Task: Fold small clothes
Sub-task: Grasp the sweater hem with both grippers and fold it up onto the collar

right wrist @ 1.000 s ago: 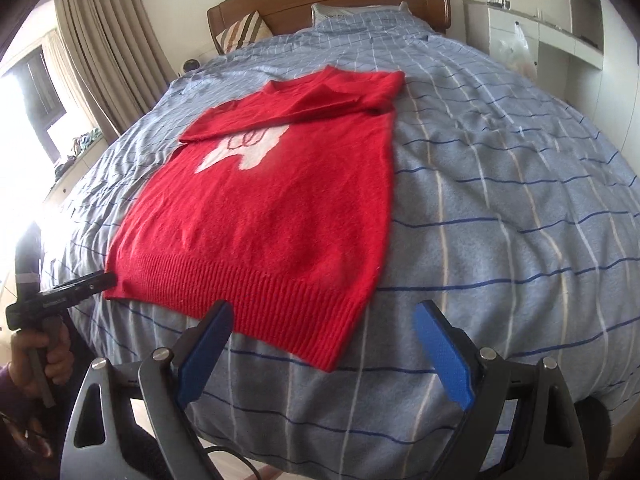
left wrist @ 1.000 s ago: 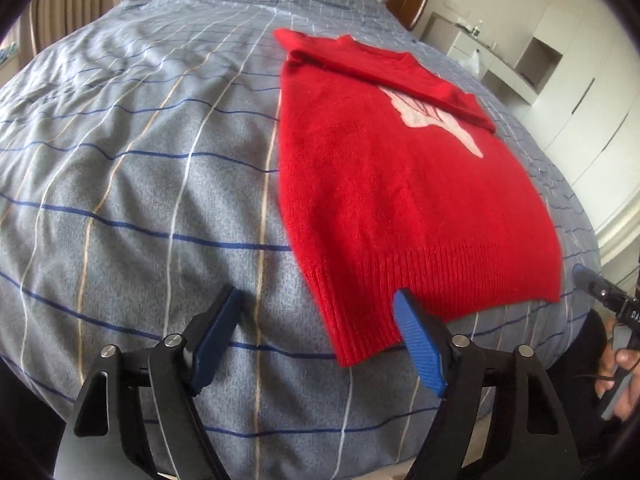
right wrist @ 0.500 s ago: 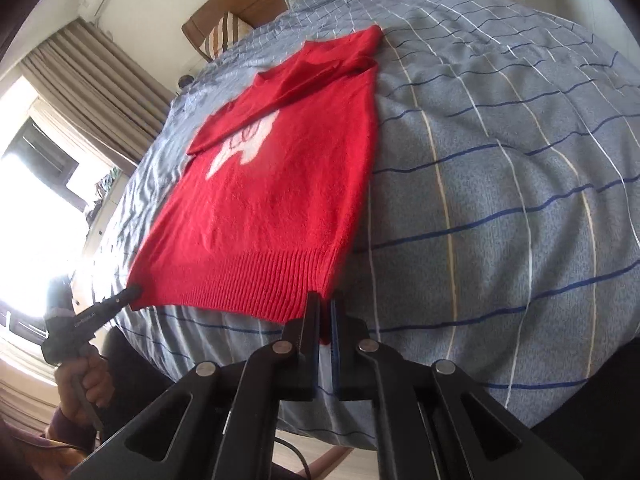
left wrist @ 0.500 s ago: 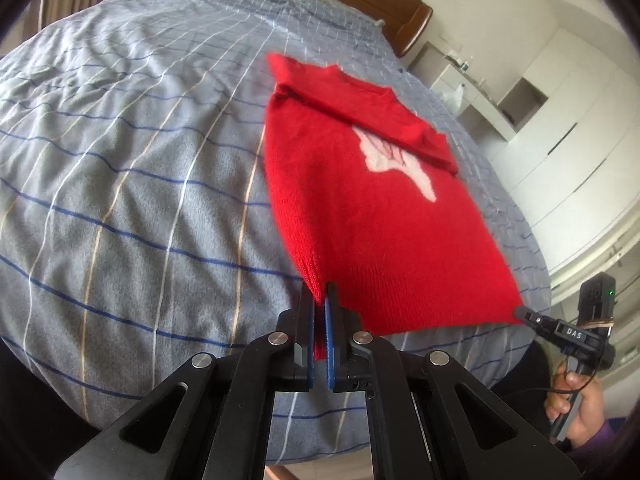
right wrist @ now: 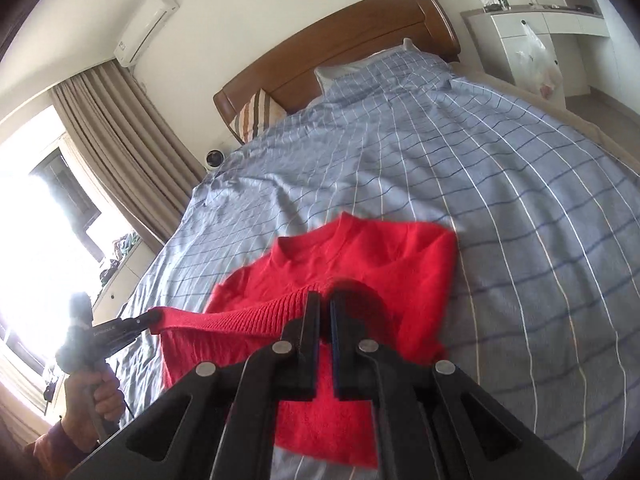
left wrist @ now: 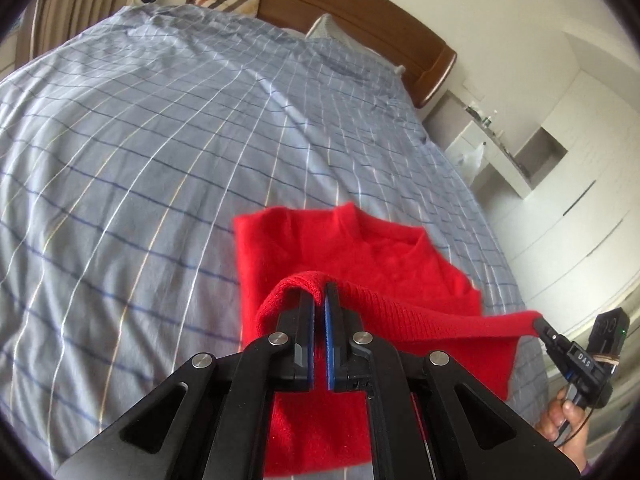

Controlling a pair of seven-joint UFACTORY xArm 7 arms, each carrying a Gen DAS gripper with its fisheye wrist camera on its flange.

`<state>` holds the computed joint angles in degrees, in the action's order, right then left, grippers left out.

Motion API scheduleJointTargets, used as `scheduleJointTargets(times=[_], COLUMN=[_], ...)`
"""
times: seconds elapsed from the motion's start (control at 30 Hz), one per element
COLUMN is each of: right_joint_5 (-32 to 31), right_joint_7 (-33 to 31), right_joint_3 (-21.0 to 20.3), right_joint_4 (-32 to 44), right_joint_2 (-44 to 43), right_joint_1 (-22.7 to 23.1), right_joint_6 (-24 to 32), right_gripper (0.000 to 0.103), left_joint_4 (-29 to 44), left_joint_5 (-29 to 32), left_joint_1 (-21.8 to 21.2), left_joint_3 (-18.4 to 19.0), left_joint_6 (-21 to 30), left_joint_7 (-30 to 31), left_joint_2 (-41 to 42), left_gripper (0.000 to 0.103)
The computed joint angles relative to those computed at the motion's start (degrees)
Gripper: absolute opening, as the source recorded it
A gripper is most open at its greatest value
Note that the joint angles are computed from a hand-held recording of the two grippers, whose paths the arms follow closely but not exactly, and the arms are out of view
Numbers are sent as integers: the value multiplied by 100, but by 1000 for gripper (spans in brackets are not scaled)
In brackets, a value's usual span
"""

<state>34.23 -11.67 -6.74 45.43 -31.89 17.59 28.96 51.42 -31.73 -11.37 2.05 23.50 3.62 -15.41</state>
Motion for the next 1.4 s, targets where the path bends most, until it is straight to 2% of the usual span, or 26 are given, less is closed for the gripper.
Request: scheduleJointTargets(times=[0.07,0.2,0.27,0.3,0.33,0.37,0.4,0.43,0.47,0.53,0.63,0.73,0.83,0.87,0.93,1.03,1.2,1.4], right_joint_5=[187,654,1009,1163,1230,1352,1531,1606,1614,1533,812,-156,-1096,-1326,-1611,-1908,-2282,-2712], right_joint_7=[-242,-552,-777,-836,-784,-755,-781,-723,-648,-649,-536,-316,152,318,718,1268,1948,2453], right_joint_3=[-210,-266,-251,-215,-163,-115,-66,1,70,202,418,582,955,1081,1257,1466,1611,1476], right_joint_4=[565,1419,1658,1731,1791,1846,1844,1781,1710,1501,963,15,-1000,-1280,-1677,-2004,-2234,-2221], right_joint_2=[869,2152,2565,2711,2846,2949,2983,2950,2895,2650,1975,855,-351,-692,-1185,-1470,-1415,-1199], right_joint_1=[139,-20,-127,-191,-271,-349,-427,-498,-575,-736,-1002,-1189,-1594,-1731,-1932,-2098,-2231,-2189], right_joint_6=[-97,3,60,55,13,-33,-112,-262,-432,-586,-681,-797,-849,-801,-599,-504,-704,-597], right_gripper=[4,4,6,11,15,27,41,47,52,52,54,69,77,78,78,78,78,79], left_joint_4=[523,1363,1633,1784,1940,2022,1996,1862,1728,1476,691,-455,-1311,-1410,-1644,-1642,-1645,-1656], left_joint_5=[222,651,1029,1261,1734,2215,2505,2583,2442,2187,2335,3111,4367,4511,4149,4139,4094,4128], left_joint_1=[112,374,466,504,496,475,494,555,648,810,960,1240,1875,1989,1708,1780,1778,1808], left_joint_3=[-44,-256,-340,-354,-313,-253,-219,-224,-263,-282,-199,-247,-645,-700,-312,-349,-348,-386], left_joint_6=[25,152,194,266,419,512,461,307,197,281,448,237,-178,-235,-716,-728,-757,-759], left_joint_7=[-149,-351,-632,-839,-1286,-1770,-2074,-2179,-2057,-1703,-1329,-1418,-2088,-2182,-1934,-1965,-1929,-1959], left_joint_2=[673,1647,1940,2091,2204,2245,2210,2093,1969,1671,910,8,-384,-322,-235,-236,-220,-224], left_gripper=[2,3,11,16,42,69,77,84,87,88,94,98,100,102,103,103,103,103])
